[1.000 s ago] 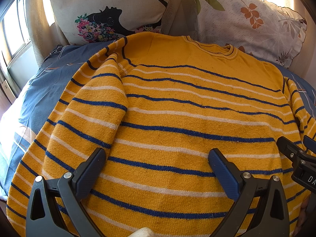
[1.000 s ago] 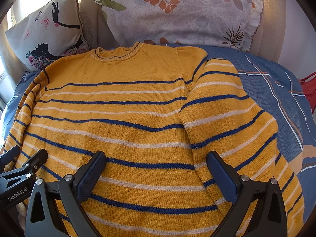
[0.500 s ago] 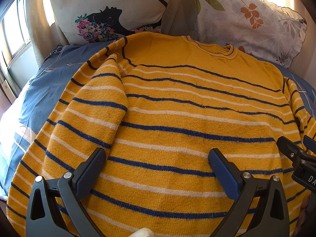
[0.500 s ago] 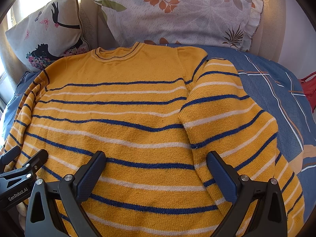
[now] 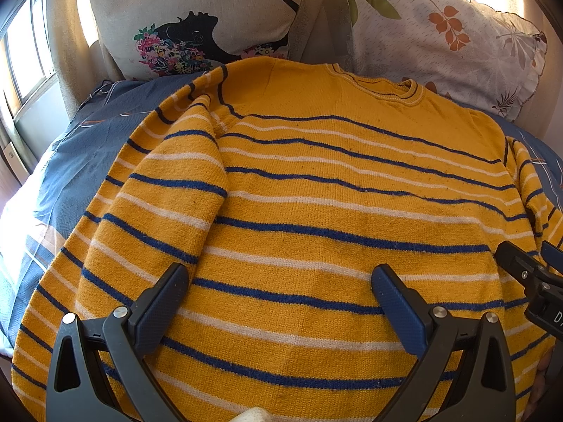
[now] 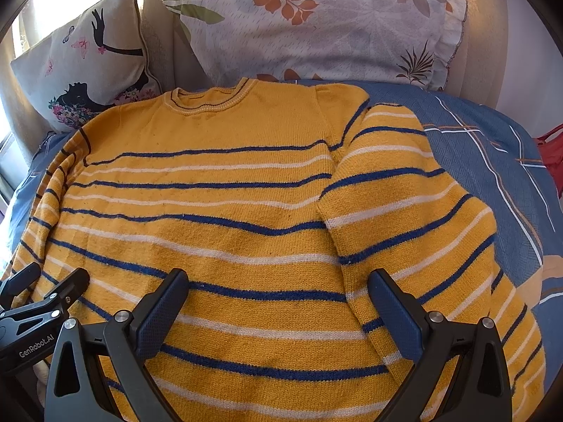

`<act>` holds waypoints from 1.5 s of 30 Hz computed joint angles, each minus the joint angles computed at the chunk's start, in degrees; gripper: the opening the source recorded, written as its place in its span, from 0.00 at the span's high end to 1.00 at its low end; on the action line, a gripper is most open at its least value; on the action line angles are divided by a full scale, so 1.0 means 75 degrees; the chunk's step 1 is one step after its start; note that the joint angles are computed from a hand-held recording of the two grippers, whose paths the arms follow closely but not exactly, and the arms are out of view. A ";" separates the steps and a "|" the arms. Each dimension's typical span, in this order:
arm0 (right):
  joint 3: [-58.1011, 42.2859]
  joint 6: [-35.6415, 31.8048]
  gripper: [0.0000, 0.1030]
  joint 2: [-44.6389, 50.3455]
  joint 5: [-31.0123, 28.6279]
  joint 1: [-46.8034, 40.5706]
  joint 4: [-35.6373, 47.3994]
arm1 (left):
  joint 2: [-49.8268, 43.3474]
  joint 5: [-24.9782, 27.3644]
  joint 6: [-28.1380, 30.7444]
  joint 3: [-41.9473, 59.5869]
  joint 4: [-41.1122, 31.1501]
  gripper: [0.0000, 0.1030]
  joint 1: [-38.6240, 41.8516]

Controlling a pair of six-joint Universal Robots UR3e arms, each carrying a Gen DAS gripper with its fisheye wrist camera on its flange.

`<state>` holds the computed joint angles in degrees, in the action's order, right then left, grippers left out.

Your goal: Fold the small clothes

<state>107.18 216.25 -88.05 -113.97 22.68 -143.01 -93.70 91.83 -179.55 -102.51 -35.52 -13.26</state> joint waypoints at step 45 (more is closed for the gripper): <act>0.3235 0.0618 0.01 -0.5631 0.0974 -0.1016 0.0325 | 0.2911 -0.1467 0.0453 -0.1182 -0.0582 0.05 0.1186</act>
